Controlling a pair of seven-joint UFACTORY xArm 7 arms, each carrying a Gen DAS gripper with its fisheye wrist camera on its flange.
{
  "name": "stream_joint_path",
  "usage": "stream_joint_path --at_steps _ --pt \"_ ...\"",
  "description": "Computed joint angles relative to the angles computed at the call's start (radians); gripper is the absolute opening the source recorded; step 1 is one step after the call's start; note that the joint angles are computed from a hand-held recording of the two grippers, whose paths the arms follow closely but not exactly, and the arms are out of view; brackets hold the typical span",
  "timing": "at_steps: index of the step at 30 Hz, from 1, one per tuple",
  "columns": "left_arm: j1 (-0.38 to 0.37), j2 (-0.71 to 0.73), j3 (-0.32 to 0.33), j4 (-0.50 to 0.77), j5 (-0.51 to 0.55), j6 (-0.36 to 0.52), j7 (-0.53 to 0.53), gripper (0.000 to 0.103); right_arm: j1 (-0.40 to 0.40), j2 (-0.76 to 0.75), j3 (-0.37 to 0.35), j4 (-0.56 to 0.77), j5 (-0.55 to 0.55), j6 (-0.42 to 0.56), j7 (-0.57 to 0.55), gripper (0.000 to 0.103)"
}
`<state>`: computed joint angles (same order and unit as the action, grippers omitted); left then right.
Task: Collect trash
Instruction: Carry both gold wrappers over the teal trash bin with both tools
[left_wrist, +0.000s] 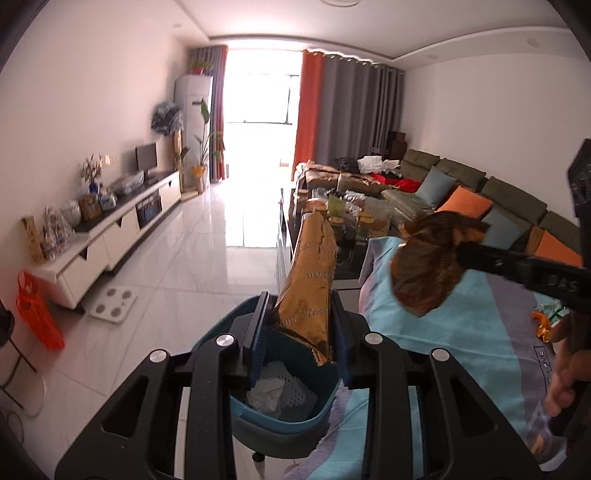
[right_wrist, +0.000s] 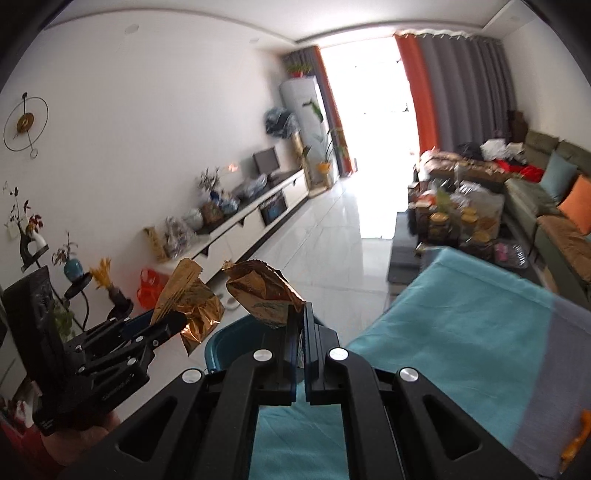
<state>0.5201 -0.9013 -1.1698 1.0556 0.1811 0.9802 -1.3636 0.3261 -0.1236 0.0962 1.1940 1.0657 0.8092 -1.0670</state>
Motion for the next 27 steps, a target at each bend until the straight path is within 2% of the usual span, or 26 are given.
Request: stream_joint_path --at_steps 7,10,14,24,25,27 --pt "-0.068 0.049 0.039 -0.133 -0.006 -0.063 -0.081 0.031 0.040 0.134 0.078 0.090 -0.154 -0.058 0.128 0.002" --pt "-0.074 0.093 0.032 -0.165 0.019 -0.088 -0.124 0.031 0.057 0.173 0.105 0.112 -0.224 -0.081 0.176 0.002" --pt "-0.084 0.154 0.039 -0.237 0.047 -0.170 -0.191 0.031 0.077 0.221 0.132 0.142 -0.313 -0.096 0.240 0.002" --pt "0.003 0.341 -0.022 -0.277 0.181 -0.269 -0.323 0.031 0.106 0.352 0.164 0.245 -0.524 -0.049 0.400 0.002" --pt "0.042 0.374 -0.048 -0.256 0.205 -0.277 -0.335 0.031 0.106 0.358 0.167 0.250 -0.534 -0.044 0.409 0.002" --pt "0.057 0.408 -0.055 -0.261 0.235 -0.290 -0.358 0.031 0.111 0.381 0.168 0.272 -0.573 -0.027 0.436 0.002"
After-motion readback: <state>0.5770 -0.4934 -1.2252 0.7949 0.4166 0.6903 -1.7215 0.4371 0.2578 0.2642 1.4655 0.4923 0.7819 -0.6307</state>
